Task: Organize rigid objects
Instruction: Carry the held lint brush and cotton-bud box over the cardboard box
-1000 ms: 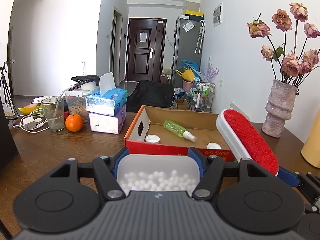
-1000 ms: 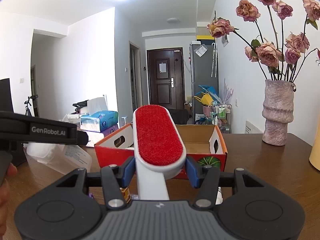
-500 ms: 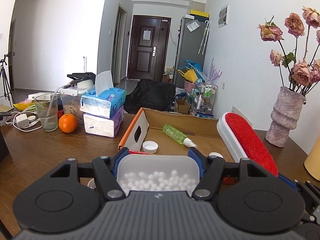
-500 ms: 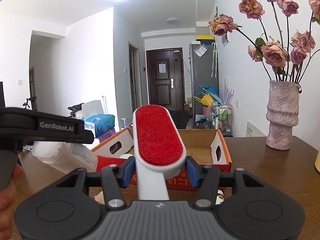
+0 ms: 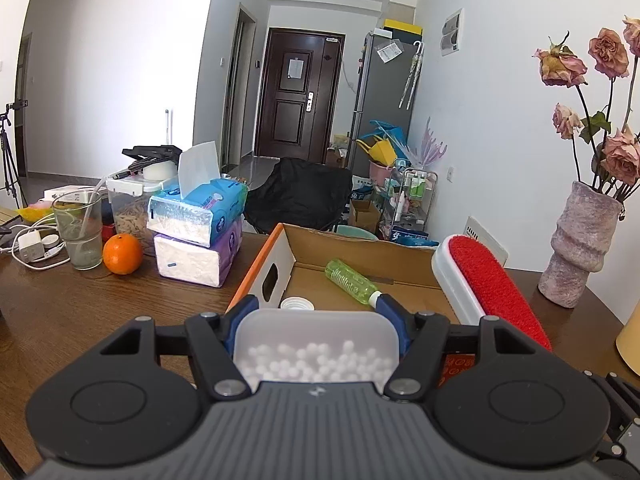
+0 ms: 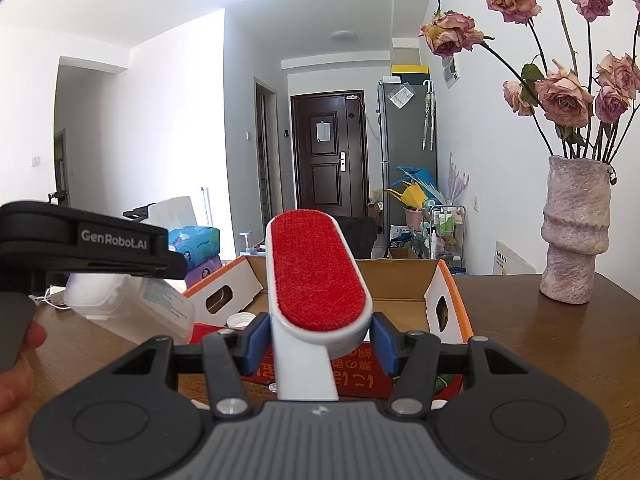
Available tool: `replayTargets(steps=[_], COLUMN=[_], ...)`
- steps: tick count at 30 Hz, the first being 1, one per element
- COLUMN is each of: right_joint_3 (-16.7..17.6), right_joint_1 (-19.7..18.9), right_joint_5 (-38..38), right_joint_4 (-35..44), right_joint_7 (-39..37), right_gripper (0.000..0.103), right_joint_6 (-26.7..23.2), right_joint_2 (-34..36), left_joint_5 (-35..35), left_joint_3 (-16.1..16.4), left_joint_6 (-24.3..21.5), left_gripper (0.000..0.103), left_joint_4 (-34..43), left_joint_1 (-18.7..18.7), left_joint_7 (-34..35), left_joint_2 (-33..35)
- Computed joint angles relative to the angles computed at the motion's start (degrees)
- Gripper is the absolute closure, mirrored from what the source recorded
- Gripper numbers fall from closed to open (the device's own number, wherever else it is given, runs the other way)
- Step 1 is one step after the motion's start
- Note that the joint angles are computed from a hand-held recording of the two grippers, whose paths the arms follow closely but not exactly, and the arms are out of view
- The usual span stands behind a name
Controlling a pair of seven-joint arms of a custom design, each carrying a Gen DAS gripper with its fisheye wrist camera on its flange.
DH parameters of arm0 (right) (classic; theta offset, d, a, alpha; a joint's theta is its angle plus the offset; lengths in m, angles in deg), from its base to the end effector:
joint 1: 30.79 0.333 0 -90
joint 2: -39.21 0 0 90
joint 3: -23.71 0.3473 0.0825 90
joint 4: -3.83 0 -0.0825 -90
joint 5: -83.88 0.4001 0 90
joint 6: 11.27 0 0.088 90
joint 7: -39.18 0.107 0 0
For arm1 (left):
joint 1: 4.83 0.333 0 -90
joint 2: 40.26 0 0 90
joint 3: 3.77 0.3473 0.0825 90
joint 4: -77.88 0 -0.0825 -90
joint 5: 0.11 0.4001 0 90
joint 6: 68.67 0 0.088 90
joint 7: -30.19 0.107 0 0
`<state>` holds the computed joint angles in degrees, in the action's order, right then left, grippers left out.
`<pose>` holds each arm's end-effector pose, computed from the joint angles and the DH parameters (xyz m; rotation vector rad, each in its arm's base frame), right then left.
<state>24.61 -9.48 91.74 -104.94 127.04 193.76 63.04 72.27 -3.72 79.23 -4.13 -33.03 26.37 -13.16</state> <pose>0.6495 0.2449 0.4579 -1.5498 1.2009 -0.7889 0.6694 -0.3775 0.5116 -1.7098 1.3334 -0.9872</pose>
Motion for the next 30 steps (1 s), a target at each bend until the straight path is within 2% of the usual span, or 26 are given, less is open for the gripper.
replayTargets(steps=[16, 24, 30], right_joint_3=[-2.02, -2.3, -4.01], right_joint_1=[1.65, 1.27, 2.19], right_joint_5=[1.46, 1.14, 1.78], right_joint_4=[6.17, 9.98, 13.62], right_joint_7=[-1.02, -0.67, -0.59], right_gripper=[0.05, 0.05, 0.05], right_joint_6=[-3.23, -4.73, -6.35], right_joint_2=[3.87, 5.99, 8.01], left_joint_5=[-4.19, -6.65, -8.3], left_joint_3=[2.38, 3.45, 4.77], left_joint_6=[0.7, 0.88, 1.21], left_gripper=[0.036, 0.036, 0.036], left_joint_4=[5.92, 9.49, 12.54], left_joint_1=[-0.17, -0.24, -0.61], left_joint_7=[4.39, 7.34, 9.03], left_joint_2=[4.57, 7.14, 9.27])
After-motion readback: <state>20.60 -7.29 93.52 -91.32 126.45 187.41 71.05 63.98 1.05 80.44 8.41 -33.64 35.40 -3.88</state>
